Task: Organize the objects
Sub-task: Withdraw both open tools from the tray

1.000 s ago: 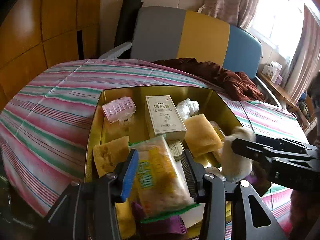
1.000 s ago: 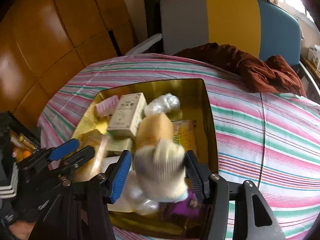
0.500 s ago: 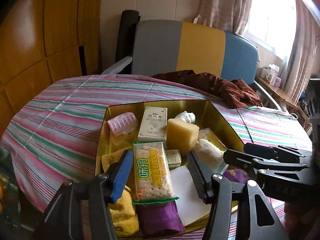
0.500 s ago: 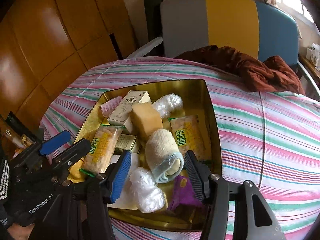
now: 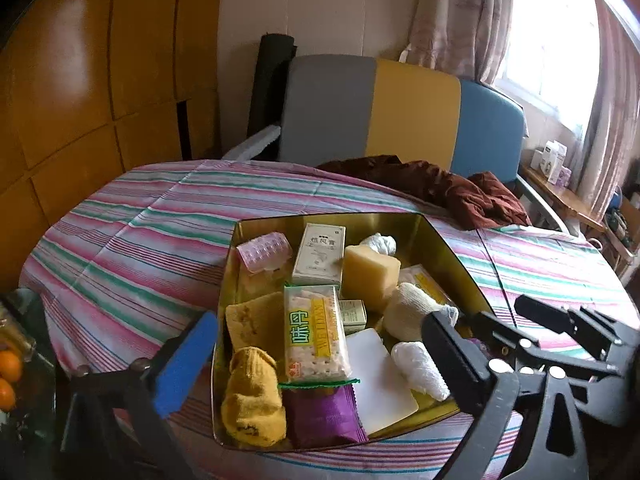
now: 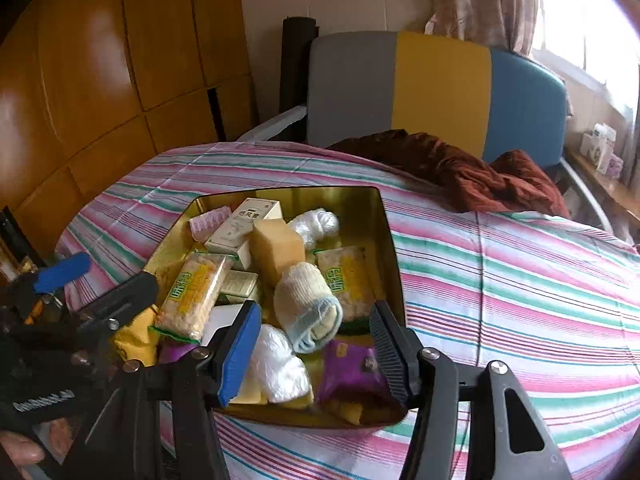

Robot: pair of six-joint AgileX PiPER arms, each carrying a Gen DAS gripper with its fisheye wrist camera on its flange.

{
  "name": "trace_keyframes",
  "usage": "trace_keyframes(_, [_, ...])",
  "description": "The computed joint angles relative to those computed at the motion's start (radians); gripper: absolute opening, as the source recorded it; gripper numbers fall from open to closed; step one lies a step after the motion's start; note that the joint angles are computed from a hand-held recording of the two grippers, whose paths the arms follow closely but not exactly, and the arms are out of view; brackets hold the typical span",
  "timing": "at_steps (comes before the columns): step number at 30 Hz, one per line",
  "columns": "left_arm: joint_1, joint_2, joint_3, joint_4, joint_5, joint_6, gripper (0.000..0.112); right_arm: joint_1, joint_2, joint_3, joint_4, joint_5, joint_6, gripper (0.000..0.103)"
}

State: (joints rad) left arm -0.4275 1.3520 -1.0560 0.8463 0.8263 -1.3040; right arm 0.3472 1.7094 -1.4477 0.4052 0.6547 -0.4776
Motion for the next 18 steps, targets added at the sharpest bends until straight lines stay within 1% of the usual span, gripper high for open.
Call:
trace_keyframes(3, [-0.020,-0.020,0.006,0.019,0.024,-0.035,0.103,-0.007,-0.020,0.039,0.017,-0.009,-0.012,0.057])
trace_keyframes(4, [-0.036,-0.024,0.007,0.042,0.044,-0.060,0.103,-0.010,-0.030,0.056,0.024,-0.015,-0.020,0.057])
trace_keyframes(6, [-0.075,-0.002,-0.020,0.074,0.125,-0.080,0.103,-0.018,-0.044,0.084,0.041,-0.020,-0.034,0.058])
trace_keyframes(7, [-0.106,0.028,-0.049,0.096,0.199,-0.089,0.103,-0.021,-0.048,0.093,0.047,-0.021,-0.039,0.058])
trace_keyframes(8, [-0.126,0.043,-0.061,0.109,0.239,-0.096,0.103,-0.025,-0.053,0.102,0.053,-0.022,-0.045,0.058])
trace_keyframes(9, [-0.138,0.052,-0.067,0.114,0.258,-0.098,0.103,-0.028,-0.058,0.110,0.059,-0.023,-0.051,0.058])
trace_keyframes(15, [-0.169,0.050,-0.070,0.094,0.274,-0.101,0.103,-0.044,-0.074,0.126,0.085,-0.026,-0.070,0.058])
trace_keyframes(18, [-0.169,0.044,-0.072,0.084,0.259,-0.096,0.103,-0.044,-0.078,0.124,0.097,-0.022,-0.081,0.058])
